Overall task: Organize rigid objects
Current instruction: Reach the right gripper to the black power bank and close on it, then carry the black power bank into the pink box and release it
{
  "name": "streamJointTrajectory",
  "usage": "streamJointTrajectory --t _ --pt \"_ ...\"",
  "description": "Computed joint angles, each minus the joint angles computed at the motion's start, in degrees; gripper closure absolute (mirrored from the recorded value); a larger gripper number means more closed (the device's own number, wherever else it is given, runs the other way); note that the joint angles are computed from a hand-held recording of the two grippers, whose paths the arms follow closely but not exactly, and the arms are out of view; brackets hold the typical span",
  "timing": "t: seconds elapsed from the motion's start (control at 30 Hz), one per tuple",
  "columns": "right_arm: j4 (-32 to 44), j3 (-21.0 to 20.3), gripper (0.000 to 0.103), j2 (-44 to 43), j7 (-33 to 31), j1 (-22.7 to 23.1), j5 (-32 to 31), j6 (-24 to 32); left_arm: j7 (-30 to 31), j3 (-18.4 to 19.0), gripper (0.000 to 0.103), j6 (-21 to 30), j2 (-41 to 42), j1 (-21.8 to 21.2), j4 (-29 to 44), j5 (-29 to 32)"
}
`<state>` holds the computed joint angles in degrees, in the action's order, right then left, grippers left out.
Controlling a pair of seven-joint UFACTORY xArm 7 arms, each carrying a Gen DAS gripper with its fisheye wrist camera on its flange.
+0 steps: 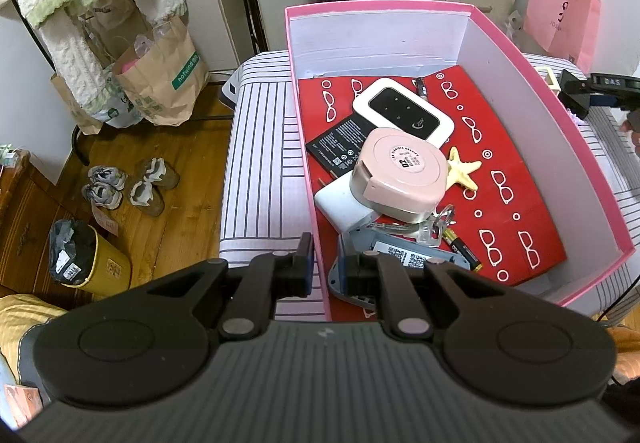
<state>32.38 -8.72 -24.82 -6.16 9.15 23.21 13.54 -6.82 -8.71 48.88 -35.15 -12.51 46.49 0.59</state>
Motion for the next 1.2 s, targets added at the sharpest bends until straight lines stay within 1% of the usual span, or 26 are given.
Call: streamJointTrajectory --t 0.1,0.23,0.27,0.33,0.37,0.4,0.43,0.47,0.5,0.57,0.6,0.63,0.67,0.7,0.73,0.77,0.83,0.9,0.93,0.97,1.03,1.07,1.13,1.2 --pt "1.46 -1.64 0.008 2.35 -3.47 1.60 0.42 -1.41 0.00 0.16 0.093 0.05 0.05 -0.14 0.09 -0.25" --pt "2.49 -0.07 0.004 4.66 -6.08 0.72 -1.78 -2.83 0.22 0.34 0.093 0.08 0.06 -0.15 0.13 -0.42" --pt "2.59 0.84 0.003 5.01 -6.07 0.04 -2.80 -3.10 0.21 0.36 0.093 0.09 0.07 -0.16 0.15 -0.49" --pt "2.50 2.63 0.003 5.80 -6.77 -1.42 -5.94 -3.98 0.23 0.30 0.093 0.17 0.18 -0.17 0.22 -0.50" --pt "2.36 4.30 0.003 6.07 -6.56 -3.06 -8.69 -4.20 0.21 0.24 0.093 0.28 0.25 -0.17 0.34 -0.48" --pt "1.72 6.37 0.003 6.09 -5.85 -5.06 -11.83 -5.46 0.23 0.29 0.093 0.15 0.15 -0.14 0.20 -0.46" --pt "0.70 7.69 0.003 5.64 -5.37 -6.30 -14.14 -7.32 0.19 0.25 0.093 0.15 0.20 -0.11 0.22 -0.44" --pt "0.09 8.73 0.003 5.01 -4.83 -7.43 -16.23 -7.82 0.01 0.22 0.093 0.15 0.16 -0.04 0.20 -0.45" --pt "-0.17 9.12 0.003 4.30 -4.53 -7.98 -17.70 -7.34 -0.10 0.21 0.093 0.12 0.20 -0.01 0.19 -0.47" --pt "-0.34 8.29 0.004 2.57 -4.80 -7.57 -19.02 -4.63 -0.21 0.28 0.093 -0.15 0.22 -0.05 0.00 -0.61" --pt "-0.45 7.81 0.005 1.60 -4.77 -7.34 -19.15 -3.10 -0.15 0.38 0.093 -0.31 0.23 -0.10 -0.11 -0.71" --pt "-0.68 7.26 0.009 0.67 -4.77 -7.01 -19.01 -1.86 -0.04 0.47 0.093 -0.35 0.22 -0.14 -0.16 -0.76" --pt "-0.88 6.13 0.021 -0.22 -5.23 -6.03 -18.18 -0.82 0.01 0.53 0.093 -0.29 0.19 -0.17 -0.16 -0.83" --pt "-1.03 4.47 0.027 -1.25 -6.10 -4.50 -16.63 0.61 -0.02 0.48 0.093 -0.27 0.24 -0.15 -0.12 -0.82" --pt "-0.57 3.11 0.029 -2.22 -6.45 -3.62 -15.07 3.44 0.05 0.49 0.093 -0.17 0.16 -0.19 -0.14 -0.84" --pt "-0.38 3.00 0.029 -2.94 -6.23 -3.76 -14.43 5.43 0.02 0.43 0.093 -0.23 0.19 -0.11 -0.13 -0.72" --pt "0.02 2.28 0.029 -3.85 -7.00 -3.40 -12.98 7.59 -0.01 0.41 0.093 -0.27 0.21 -0.06 -0.13 -0.69" --pt "0.38 2.21 0.028 -3.67 -7.02 -3.19 -11.48 7.82 0.18 0.51 0.093 -0.26 0.29 -0.14 -0.10 -0.77" --pt "0.87 2.49 0.025 -3.11 -6.78 -3.35 -11.18 7.93 0.12 0.46 0.093 -0.22 0.31 -0.10 -0.08 -0.74" --pt "1.14 3.24 0.020 -2.37 -6.09 -3.85 -11.26 7.13 0.26 0.47 0.093 -0.15 0.28 -0.12 -0.09 -0.68" --pt "1.67 4.87 0.018 -0.66 -3.97 -4.87 -11.73 5.08 0.55 0.50 0.093 -0.09 0.27 -0.19 -0.14 -0.63" --pt "2.27 4.95 0.017 0.36 -3.08 -4.80 -11.30 4.52 0.69 0.50 0.093 -0.01 0.18 -0.22 -0.18 -0.60" --pt "3.49 3.34 0.016 1.96 -3.02 -2.96 -8.42 4.18 0.79 0.49 0.093 0.13 0.01 -0.26 -0.23 -0.63" --pt "4.08 1.91 0.018 3.42 -3.37 -1.29 -4.93 2.81 0.68 0.40 0.093 -0.02 0.23 -0.20 -0.15 -0.66"
